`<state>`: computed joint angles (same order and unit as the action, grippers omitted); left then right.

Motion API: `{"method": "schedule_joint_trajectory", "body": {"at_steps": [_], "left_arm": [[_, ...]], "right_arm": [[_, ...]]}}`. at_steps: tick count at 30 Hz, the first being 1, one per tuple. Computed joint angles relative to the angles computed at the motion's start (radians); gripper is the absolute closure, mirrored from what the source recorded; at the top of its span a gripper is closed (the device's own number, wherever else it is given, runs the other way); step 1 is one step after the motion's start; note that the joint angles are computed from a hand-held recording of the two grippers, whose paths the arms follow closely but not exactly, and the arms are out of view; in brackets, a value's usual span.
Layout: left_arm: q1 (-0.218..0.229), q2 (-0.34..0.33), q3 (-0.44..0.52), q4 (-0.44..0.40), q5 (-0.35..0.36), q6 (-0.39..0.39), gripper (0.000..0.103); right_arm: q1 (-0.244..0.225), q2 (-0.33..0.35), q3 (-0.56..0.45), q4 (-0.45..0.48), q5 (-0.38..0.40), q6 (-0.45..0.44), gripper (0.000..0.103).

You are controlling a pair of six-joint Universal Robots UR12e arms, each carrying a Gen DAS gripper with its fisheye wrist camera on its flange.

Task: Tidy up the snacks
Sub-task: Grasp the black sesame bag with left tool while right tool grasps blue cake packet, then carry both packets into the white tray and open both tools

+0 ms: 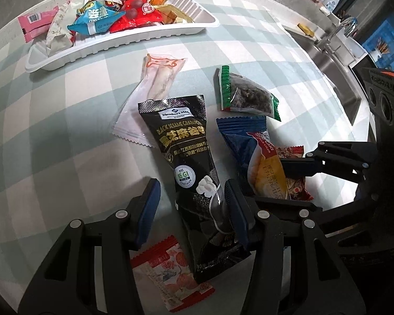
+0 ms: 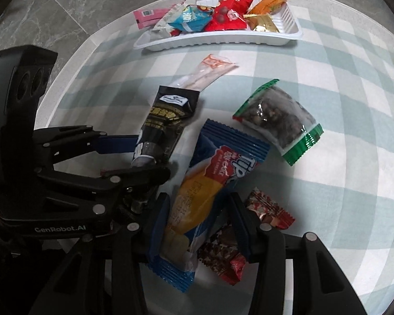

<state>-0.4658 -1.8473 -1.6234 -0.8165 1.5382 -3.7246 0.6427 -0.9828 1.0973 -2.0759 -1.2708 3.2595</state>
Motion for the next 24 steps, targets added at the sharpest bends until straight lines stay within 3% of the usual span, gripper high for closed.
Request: {"method": "schedule_joint_trajectory", "body": {"at_steps": [9, 13, 17, 24], "left_arm": [[-0.012, -0.005, 0.004, 0.004, 0.041, 0.032, 0.055], [-0.023, -0.01, 0.01, -0.002, 0.067, 0.064, 0.068], [-0.028, -0.011, 0.011, -0.005, 0.091, 0.071, 0.076], [-0.011, 0.007, -0.016, 0.027, 0.037, 0.044, 0.081]], "right_arm": [[0.012, -0.002, -0.001, 0.001, -0.067, -0.055, 0.062], [0.014, -0.003, 0.002, -0.011, -0.082, -0.069, 0.068], [0.004, -0.005, 0.012, -0.028, -0.058, -0.045, 0.073], [-0.026, -0.025, 0.048, -0.069, 0.037, 0.029, 0.074]]}}
